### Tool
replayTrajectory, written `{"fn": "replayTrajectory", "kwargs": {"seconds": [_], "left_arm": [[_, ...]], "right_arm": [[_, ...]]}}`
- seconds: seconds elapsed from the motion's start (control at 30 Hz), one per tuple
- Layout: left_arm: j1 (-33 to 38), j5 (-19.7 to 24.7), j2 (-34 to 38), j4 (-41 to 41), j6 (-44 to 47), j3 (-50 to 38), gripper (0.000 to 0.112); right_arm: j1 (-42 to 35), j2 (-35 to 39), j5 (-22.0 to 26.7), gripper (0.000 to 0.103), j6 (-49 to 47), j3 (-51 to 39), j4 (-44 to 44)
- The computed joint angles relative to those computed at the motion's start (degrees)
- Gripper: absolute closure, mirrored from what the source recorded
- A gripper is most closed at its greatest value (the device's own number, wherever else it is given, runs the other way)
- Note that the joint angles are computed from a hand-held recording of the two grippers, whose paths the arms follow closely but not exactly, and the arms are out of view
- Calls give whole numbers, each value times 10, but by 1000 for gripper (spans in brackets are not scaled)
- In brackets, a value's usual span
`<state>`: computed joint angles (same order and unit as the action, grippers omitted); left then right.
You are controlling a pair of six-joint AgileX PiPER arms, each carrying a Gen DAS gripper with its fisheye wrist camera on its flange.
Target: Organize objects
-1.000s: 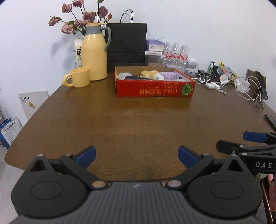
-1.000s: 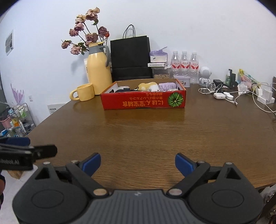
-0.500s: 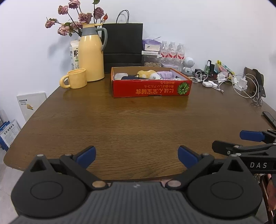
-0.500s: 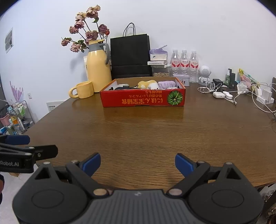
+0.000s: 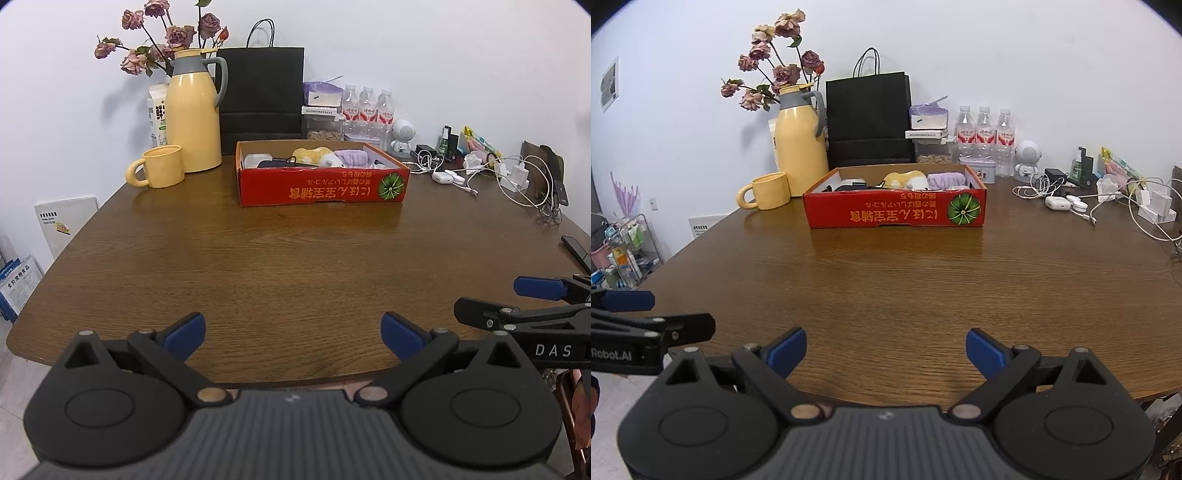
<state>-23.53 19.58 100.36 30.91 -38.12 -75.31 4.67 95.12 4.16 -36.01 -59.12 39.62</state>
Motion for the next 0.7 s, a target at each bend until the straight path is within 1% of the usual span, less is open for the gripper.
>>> {"fn": "replayTrajectory", "kwargs": {"seconds": [0.07,0.17,0.4,0.47,0.53,0.7], "left_arm": [[-1,2,1,3,-3,-1,9],[-2,4,1,10,-10,-2,9],[-2,4,1,16,-12,-2,9],[-1,5,3,12,-8,-6,9],[-2,5,3,12,-8,-5,9],[-3,11,6,1,3,-11,9]], "right_arm": [[-1,1,2,10,58,-2,-57],[-2,4,7,10,122,-8,-120],[-3,5,6,10,108,-8,-106],[-4,5,4,10,91,-6,-88],[-7,3,3,10,55,-4,-52],[-9,2,0,10,15,-2,-11]]}}
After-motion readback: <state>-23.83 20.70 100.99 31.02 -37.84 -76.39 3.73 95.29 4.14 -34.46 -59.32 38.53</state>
